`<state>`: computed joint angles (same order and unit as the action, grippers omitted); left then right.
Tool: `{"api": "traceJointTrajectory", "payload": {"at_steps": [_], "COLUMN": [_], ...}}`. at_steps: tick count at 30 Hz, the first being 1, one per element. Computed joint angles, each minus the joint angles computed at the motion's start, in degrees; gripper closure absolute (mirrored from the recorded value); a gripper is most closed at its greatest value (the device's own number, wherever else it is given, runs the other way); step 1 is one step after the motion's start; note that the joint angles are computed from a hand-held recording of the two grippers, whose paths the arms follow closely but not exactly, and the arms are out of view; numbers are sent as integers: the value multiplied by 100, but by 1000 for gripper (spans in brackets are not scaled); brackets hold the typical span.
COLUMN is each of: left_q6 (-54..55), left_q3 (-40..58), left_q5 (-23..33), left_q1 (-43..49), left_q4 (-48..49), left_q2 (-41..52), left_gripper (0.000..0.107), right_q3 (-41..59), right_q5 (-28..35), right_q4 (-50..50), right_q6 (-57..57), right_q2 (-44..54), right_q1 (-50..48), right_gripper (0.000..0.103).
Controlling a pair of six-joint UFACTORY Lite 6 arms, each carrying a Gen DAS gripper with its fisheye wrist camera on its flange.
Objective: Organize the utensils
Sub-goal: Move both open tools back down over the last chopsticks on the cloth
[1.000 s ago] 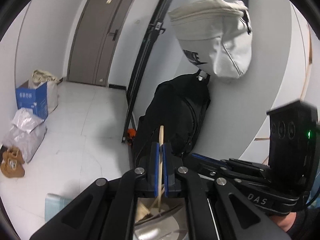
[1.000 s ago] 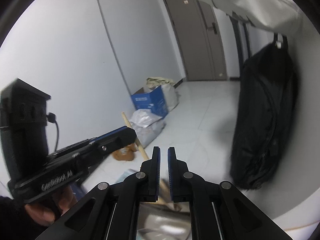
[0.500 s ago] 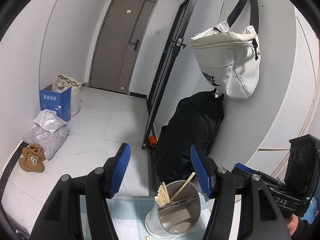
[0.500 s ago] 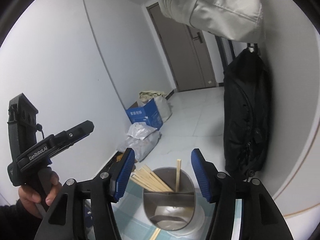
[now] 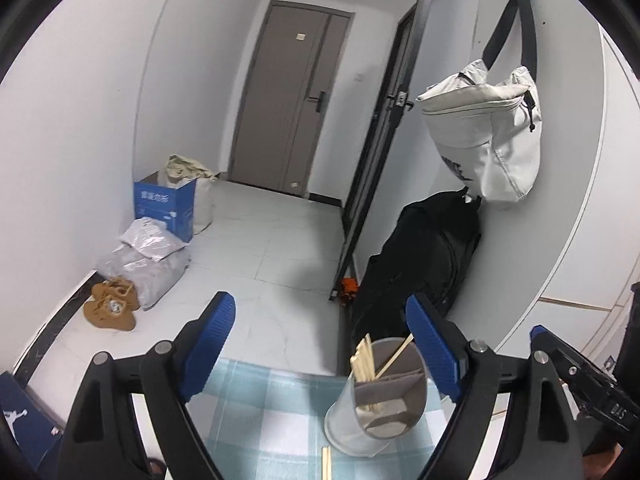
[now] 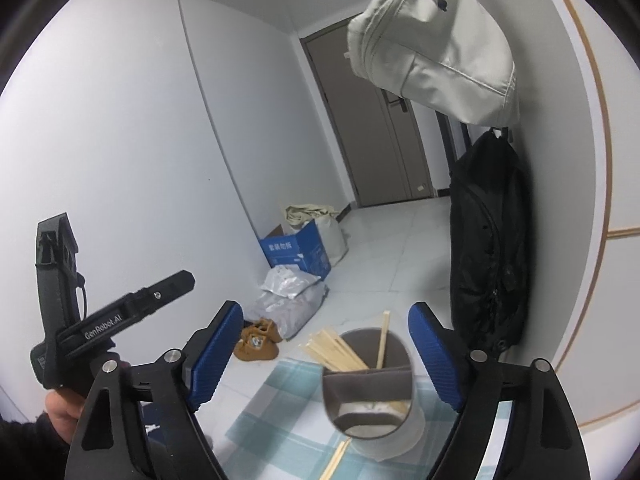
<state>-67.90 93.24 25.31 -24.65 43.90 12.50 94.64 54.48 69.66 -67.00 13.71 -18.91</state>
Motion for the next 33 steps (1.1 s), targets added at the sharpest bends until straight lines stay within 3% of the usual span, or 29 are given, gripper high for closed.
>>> {"api": "traceJointTrajectory", "payload": {"at_steps": [9,17,23,26,29,31,33], "left_q6": [-1099,-2569,-3354,-4257,-5056,-4860,-4547], "left_q3": [-1051,-2262,-3017,-3536,-3971,-3982,-3877], "left_q5": [346,355,88,-114,-283,-541,-752], "left_q1": [-345,-618,-517,-332,-162,23,205], "left_q4": [1010,2515,3137,3811,4403,4218,3882], "left_q2": [-617,-1070,-1094,-1037,-861,-706,-613], "left_gripper": [22,22,21,21,21,21,21], "right_q3": [-1791,-3277,-4247,-4486,-4497,-4533,-4390], "right_q5": [-104,-529,-1066,-1236,-1617,-1891,-2223], "right_q4": [679,897,1158,991,588,470,148], "right_q6": [-1033,-1899,-2519,-2575,-2367,-2351,-2039], "right_q2": [-1081,-1712,-1939,-1784,-1460,-1243,-868], "right_q1": [-105,51,250,392,672,854,1093], "right_gripper": [3,0,0,0,5,22,29]}}
